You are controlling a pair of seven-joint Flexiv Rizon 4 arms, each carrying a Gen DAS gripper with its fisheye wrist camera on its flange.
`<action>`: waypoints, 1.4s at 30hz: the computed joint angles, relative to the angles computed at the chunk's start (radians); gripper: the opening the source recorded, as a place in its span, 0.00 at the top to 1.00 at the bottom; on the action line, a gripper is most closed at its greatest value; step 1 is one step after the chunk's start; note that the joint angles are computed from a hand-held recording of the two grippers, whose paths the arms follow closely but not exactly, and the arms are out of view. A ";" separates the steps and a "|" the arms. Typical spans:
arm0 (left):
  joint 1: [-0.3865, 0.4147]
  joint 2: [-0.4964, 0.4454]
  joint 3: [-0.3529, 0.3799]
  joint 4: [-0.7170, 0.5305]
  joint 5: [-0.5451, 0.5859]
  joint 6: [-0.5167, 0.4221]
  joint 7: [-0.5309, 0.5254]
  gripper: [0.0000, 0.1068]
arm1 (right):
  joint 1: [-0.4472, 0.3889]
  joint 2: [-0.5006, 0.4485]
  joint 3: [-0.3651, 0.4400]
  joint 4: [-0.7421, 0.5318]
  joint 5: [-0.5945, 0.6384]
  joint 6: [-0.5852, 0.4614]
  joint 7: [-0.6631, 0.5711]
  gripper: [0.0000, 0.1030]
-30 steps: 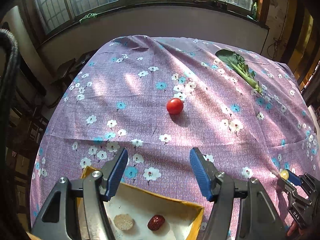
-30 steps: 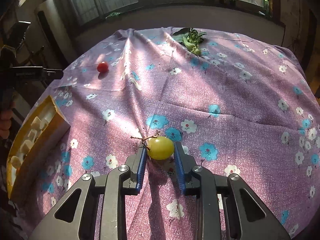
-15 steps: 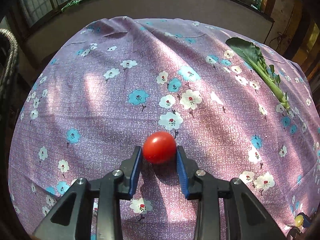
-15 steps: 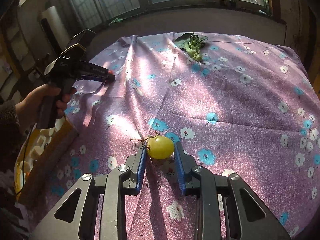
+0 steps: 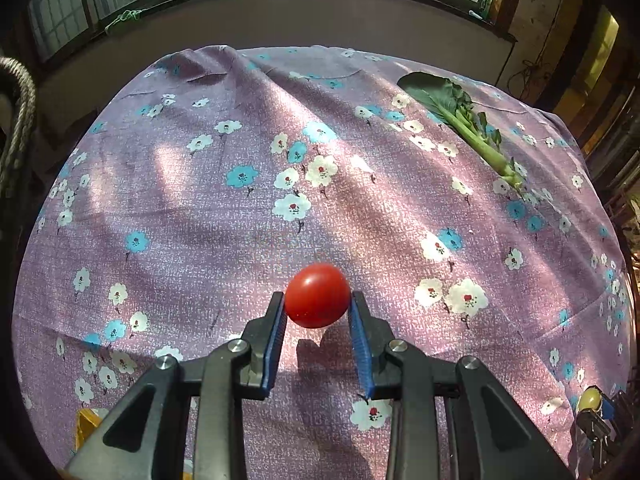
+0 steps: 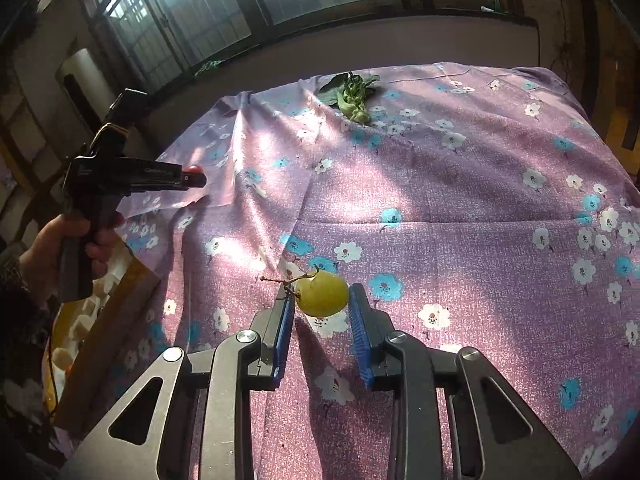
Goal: Organize fruits
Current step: 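Carry the red tomato and green grape with both grippers over the yellow tray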
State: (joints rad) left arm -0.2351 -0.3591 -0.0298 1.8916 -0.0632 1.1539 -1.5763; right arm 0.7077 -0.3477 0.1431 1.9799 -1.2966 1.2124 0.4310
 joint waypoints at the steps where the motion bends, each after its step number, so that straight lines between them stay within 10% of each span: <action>1: 0.001 0.020 -0.009 0.030 -0.007 0.013 0.011 0.68 | 0.002 0.008 0.006 0.010 0.012 -0.013 0.000 0.74; 10: -0.012 0.216 -0.076 0.263 -0.166 0.030 0.119 0.68 | 0.043 0.072 0.079 0.075 0.170 -0.121 -0.068 0.74; 42: -0.059 0.705 -0.095 0.667 0.144 0.028 -0.364 0.68 | 0.258 -0.027 0.119 -0.072 0.376 -0.308 -0.240 0.74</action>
State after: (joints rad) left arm -0.2940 0.3457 -0.1250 2.5590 0.0807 1.1816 -1.9402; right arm 0.9660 -0.3749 0.2625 1.9079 -0.9202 0.9049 0.1912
